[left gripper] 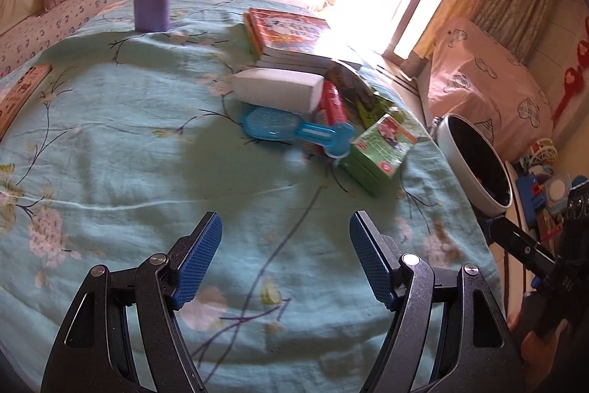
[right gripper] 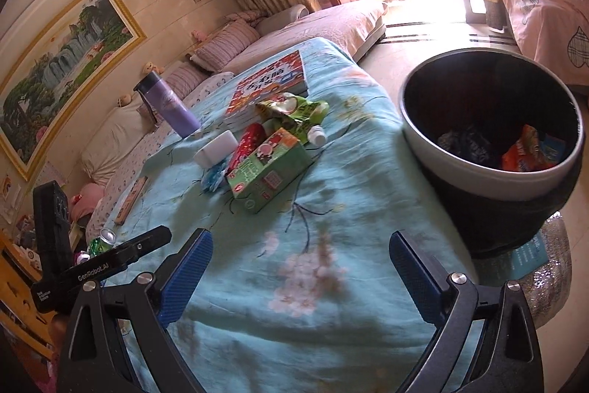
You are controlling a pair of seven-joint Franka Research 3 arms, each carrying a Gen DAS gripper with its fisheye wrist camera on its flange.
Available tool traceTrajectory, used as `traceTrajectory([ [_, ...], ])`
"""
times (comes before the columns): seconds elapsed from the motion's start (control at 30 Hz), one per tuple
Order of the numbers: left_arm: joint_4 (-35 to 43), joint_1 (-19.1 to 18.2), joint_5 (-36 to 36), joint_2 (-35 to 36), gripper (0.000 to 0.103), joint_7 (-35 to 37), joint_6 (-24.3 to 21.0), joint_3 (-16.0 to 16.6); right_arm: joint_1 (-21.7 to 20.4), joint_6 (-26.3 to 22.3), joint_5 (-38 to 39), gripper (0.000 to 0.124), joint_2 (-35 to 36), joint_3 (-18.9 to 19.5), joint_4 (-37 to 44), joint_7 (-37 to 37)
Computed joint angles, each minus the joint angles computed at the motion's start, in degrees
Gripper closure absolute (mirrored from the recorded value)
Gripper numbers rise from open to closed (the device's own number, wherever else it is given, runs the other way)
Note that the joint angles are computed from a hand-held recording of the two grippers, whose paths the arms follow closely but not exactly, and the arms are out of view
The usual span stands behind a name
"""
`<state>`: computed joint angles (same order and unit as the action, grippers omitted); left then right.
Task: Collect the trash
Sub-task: 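Move both open tools back over the trash on the bed, then grasp the white foam block with the left tool while the right tool grasps the green juice box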
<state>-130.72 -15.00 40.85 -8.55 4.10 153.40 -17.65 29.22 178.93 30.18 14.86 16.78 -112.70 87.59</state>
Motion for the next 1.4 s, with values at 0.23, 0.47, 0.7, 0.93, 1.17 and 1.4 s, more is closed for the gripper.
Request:
traceTrajectory([
  [0.23,3.80,1.60,0.14,2.50,0.029,2.55,-0.91,1.70,3.05,-2.17,-4.67,0.026,2.64,-3.21,4.04,3.70],
  [0.47,14.97,1.79,1.05,11.35,0.027,8.05,-2.74,4.16,2.12,-2.80,-5.57,0.026,5.00,-2.87,6.83,4.28],
  [0.7,19.15,-0.46,0.71,15.75,0.027,12.54,-9.31,6.11,1.47,-4.57,-5.68,0.026,7.11,-2.43,9.81,3.91],
  [0.93,4.65,0.80,-1.46,4.84,0.028,12.19,-11.02,5.97,1.99,-6.04,-6.10,0.027,9.38,-2.16,13.77,2.61],
  [1.17,-0.16,3.79,-2.52,0.27,0.028,10.06,-2.07,4.24,6.70,-13.67,-11.45,0.048,16.14,-7.01,24.57,8.30],
  [1.4,9.15,4.17,-0.92,7.84,0.019,9.46,1.16,3.93,5.04,-14.31,-10.62,0.069,19.04,-5.69,27.12,12.08],
])
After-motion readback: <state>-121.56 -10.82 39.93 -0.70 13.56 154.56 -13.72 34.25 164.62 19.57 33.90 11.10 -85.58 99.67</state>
